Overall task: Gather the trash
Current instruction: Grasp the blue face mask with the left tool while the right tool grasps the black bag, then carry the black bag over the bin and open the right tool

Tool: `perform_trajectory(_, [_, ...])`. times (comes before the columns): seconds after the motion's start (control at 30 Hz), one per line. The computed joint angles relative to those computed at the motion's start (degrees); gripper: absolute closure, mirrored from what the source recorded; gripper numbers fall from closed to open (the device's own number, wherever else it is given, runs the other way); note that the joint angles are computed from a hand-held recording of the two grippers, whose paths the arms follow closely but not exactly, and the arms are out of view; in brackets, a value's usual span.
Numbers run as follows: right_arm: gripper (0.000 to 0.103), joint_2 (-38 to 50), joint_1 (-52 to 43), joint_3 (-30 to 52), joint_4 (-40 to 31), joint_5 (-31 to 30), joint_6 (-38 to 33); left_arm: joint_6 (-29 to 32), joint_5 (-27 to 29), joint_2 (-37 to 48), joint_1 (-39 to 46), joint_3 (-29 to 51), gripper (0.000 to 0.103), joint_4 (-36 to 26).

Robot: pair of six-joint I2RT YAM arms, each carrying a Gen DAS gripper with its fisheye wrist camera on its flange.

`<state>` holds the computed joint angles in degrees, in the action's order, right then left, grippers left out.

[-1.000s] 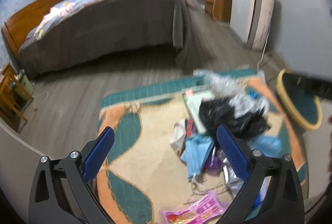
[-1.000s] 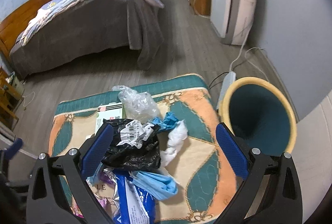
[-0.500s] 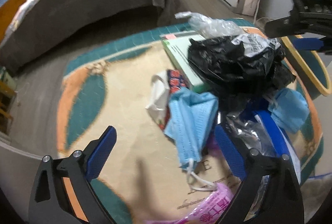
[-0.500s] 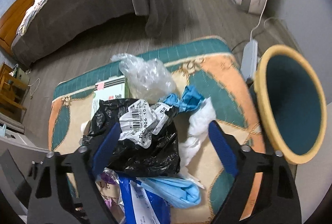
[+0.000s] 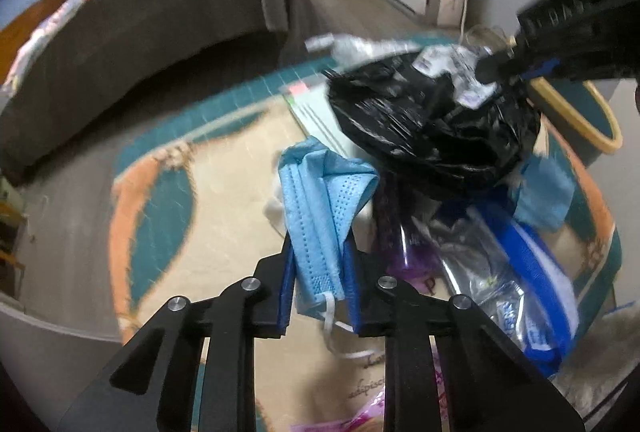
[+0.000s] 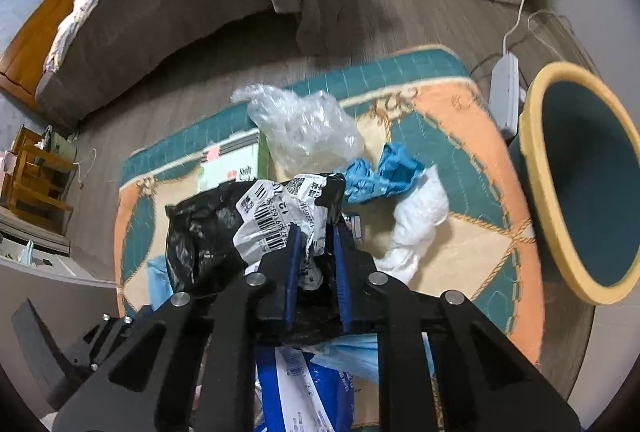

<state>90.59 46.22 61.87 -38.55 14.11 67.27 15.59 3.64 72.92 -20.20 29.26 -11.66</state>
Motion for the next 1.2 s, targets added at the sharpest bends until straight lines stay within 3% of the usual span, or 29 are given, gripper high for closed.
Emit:
perform_trajectory(0.2, [0.087, -10.4, 1.9, -0.7, -5.1, 6.2, 1.7, -3.6, 1.9, -8.8, -1.1, 3.9, 0.08, -4.3])
perform_trajectory(0.33, [0.087, -19.4, 2.8, -0.3, -13.4, 12.7, 4.0, -8.2, 1.6, -11.0, -6.4, 7.7, 0.08, -6.1])
perform_trajectory(0.5, [0.087, -28.8, 0.8, -1.8, -23.3, 18.1, 6.0, -12.9, -1.9, -8.2, -16.3, 12.4, 0.08, -6.1])
perform_trajectory(0.67, [0.087, -38.3, -7.1, -5.0, -32.9, 21.3, 3.3, -16.4, -5.4, -2.8, -28.1, 17.8, 0.08, -6.9])
perform_trajectory(0.8, [0.087, -47.6, -21.5, -10.4, -34.4, 18.2, -6.1, -17.0, -7.2, 6.4, -36.8, 24.2, 0.08, -6.0])
perform_trajectory(1.03, [0.087, -56.4, -53.8, -18.6, -28.9, 4.0, -29.7, -18.8, -4.9, 24.7, -42.8, 36.8, 0.08, -5.9])
perform_trajectory(1.2, [0.087, -55.6, -63.7, -22.3, -26.2, -1.8, -34.6, -17.7, -5.0, 34.5, -43.9, 44.1, 0.078, -6.7])
